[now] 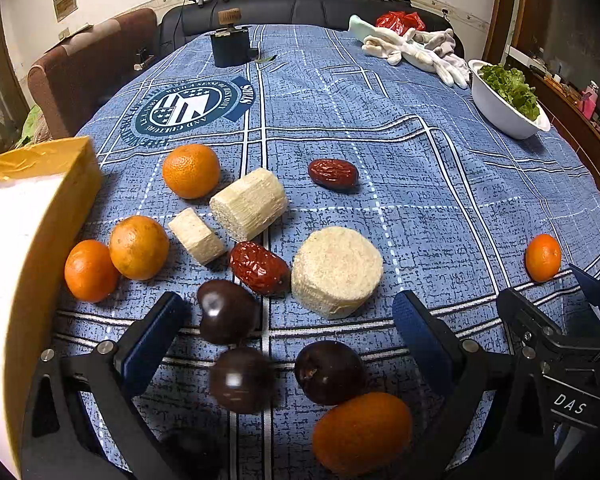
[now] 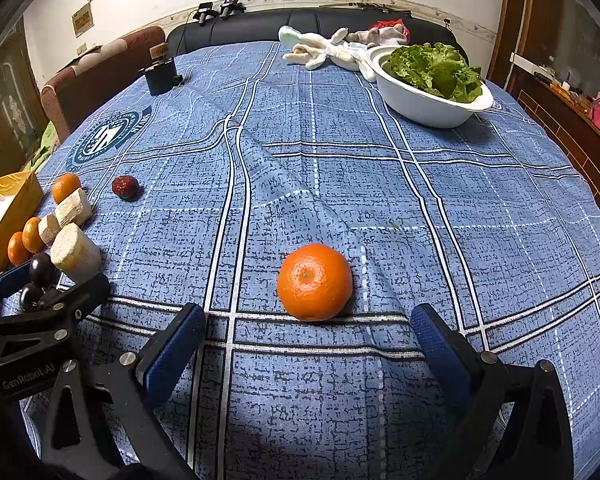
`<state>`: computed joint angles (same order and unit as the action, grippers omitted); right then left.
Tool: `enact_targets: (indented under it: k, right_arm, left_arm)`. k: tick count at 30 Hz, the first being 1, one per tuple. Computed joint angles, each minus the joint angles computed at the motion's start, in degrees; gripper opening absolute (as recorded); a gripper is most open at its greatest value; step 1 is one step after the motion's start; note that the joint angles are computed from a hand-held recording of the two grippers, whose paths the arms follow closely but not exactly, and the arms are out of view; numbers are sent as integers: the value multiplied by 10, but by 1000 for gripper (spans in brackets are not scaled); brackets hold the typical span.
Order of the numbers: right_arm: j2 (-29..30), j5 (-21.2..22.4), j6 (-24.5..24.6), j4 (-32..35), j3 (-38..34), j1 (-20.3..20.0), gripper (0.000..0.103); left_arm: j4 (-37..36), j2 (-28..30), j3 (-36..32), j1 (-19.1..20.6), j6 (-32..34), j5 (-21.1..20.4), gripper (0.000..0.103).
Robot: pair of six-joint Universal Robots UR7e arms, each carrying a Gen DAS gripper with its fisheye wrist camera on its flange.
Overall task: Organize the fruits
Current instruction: 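Move the right gripper toward the mandarin orange on the cloth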
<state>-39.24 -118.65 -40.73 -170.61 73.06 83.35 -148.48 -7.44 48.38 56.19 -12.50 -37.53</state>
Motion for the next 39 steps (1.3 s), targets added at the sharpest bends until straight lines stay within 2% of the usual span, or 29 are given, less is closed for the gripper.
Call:
enact_targets:
  k: [9, 11, 13, 16, 19, 23, 26, 29, 31, 33, 34, 36, 37, 39]
  right_arm:
    - [0, -2, -3, 0, -1, 0, 103]
    - [-13, 12, -10, 41, 0, -3, 102]
    - [-43, 64, 6, 69, 19, -13, 98]
    - [-108, 169, 16, 76, 65, -37, 99]
    - [-149, 214, -2, 100, 84, -53, 99]
    - [-167, 196, -20, 94, 87, -60, 99]
    - [-155, 188, -16, 116, 68, -56, 99]
    - [-137, 199, -12, 133, 54, -49, 96]
    - [-118, 195, -20, 140, 40, -40, 88]
    - [-97, 185, -30, 149, 24, -31, 73]
    - [-89, 180, -30, 157, 16, -29, 70]
    - [-70, 171, -25, 182, -7, -28, 59]
    - [-67, 165, -27, 169, -6, -28, 59]
    - [-66, 162, -40, 154, -2, -29, 56]
  left_arm:
    - [-2, -4, 5, 0, 1, -1, 103]
    - [-1, -5, 5, 0, 1, -2, 103]
    - [-1, -5, 5, 0, 1, -3, 103]
    - [-1, -5, 5, 0, 1, -3, 103]
    - [-2, -5, 6, 0, 2, -4, 103]
    - [-3, -5, 6, 0, 2, -4, 103]
    - [-3, -5, 6, 0, 2, -5, 103]
    - [16, -16, 15, 0, 3, -16, 103]
    - [18, -44, 54, 1, 0, -48, 100]
    - [-53, -86, 131, -3, 10, -85, 98]
    - [-77, -99, 154, -5, 19, -95, 98]
    - [-123, -118, 193, -14, 45, -87, 98]
    - [-129, -123, 202, -18, 57, -74, 98]
    - [-138, -133, 219, -20, 72, -77, 98]
